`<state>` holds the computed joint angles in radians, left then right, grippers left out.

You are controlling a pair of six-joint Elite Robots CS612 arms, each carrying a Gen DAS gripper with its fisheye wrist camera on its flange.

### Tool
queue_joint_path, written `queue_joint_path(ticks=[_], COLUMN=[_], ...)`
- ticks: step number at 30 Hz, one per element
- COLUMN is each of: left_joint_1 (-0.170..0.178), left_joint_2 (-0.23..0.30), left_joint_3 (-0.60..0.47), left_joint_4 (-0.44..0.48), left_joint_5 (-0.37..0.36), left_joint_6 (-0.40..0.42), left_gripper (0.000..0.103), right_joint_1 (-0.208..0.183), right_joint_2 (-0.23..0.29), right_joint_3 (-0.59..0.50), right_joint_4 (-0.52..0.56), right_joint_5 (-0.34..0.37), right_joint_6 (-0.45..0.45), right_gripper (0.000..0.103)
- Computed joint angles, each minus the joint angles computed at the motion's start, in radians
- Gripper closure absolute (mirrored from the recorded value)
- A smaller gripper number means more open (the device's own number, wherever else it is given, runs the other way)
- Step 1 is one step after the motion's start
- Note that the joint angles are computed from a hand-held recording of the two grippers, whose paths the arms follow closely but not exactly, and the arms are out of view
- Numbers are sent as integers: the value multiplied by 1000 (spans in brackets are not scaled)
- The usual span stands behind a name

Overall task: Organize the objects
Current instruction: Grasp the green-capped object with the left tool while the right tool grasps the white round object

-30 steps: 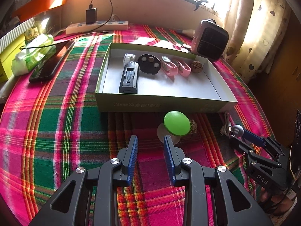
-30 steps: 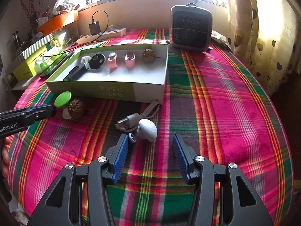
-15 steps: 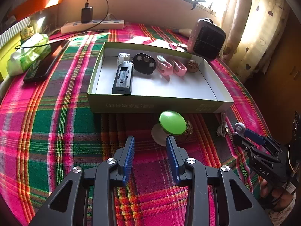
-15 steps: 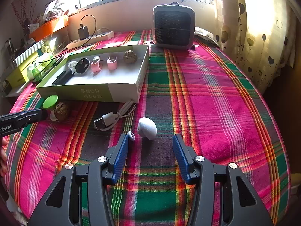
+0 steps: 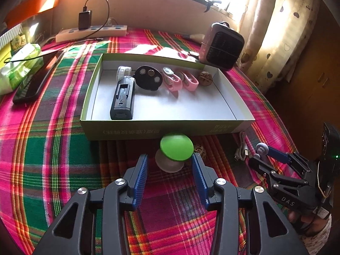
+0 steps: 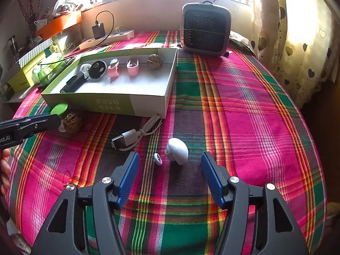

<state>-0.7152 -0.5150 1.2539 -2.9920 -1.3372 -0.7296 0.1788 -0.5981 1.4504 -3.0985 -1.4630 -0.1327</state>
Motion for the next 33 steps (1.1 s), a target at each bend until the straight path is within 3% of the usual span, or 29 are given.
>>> queue_joint_path(ticks=[11,33], left_joint_1=[0,6], left_joint_2=[13,3], left_joint_3=[-43,-40], left_joint_4=[45,90], left_joint_5=[27,40], left_joint_6=[40,-11], left_gripper=[62,61], right_joint_1=[3,1], right_joint_2=[1,5], right_joint_3=[-6,-18], right_joint_4=[9,20], right_joint_5=[-10,-19], right_joint_6=[5,7], right_gripper=[42,42])
